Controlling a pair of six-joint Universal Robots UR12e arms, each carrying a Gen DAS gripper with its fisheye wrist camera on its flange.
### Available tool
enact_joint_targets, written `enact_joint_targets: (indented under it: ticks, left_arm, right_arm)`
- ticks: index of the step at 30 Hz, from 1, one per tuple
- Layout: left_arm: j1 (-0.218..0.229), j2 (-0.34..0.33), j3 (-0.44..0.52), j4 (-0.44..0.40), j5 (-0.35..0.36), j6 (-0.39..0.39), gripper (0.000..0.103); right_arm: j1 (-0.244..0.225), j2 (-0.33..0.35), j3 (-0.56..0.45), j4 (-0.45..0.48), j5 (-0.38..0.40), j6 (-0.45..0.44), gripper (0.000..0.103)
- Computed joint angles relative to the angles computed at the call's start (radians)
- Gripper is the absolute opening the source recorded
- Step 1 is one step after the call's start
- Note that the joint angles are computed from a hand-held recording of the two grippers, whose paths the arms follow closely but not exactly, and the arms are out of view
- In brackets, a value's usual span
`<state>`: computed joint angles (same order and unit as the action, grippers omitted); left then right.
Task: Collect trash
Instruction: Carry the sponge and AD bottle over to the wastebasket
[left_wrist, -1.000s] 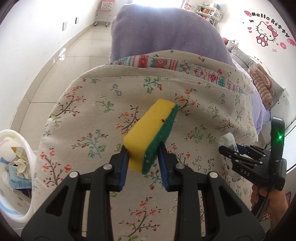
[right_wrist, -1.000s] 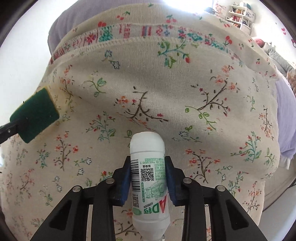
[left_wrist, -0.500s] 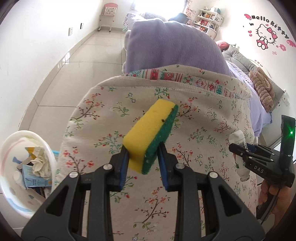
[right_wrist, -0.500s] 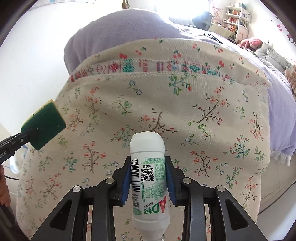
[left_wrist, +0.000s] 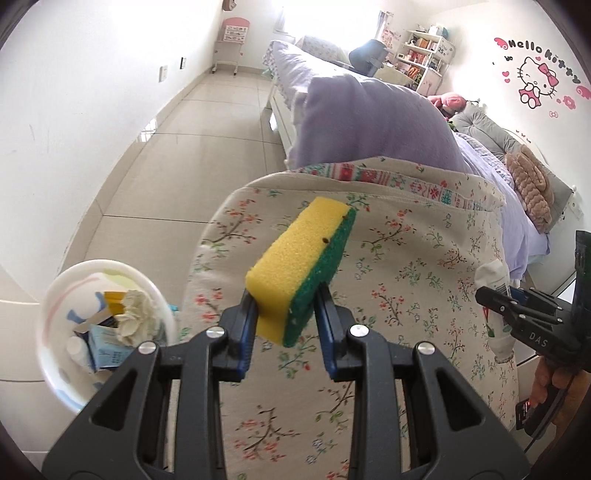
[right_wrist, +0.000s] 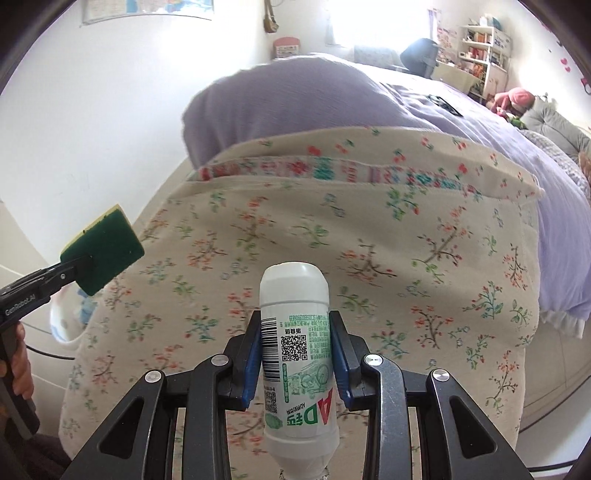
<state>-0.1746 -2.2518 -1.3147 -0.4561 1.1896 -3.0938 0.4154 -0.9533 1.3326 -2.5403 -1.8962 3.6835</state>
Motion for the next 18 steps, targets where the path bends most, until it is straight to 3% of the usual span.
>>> enact_joint_targets:
  ticks: [18]
  left_arm:
    - [0.071,0.048,-0.065,0.035,0.041,-0.016,0.032]
  right_arm:
    - [0.054,0.086,-0.152,-0.003,0.038,-0.093,0.034]
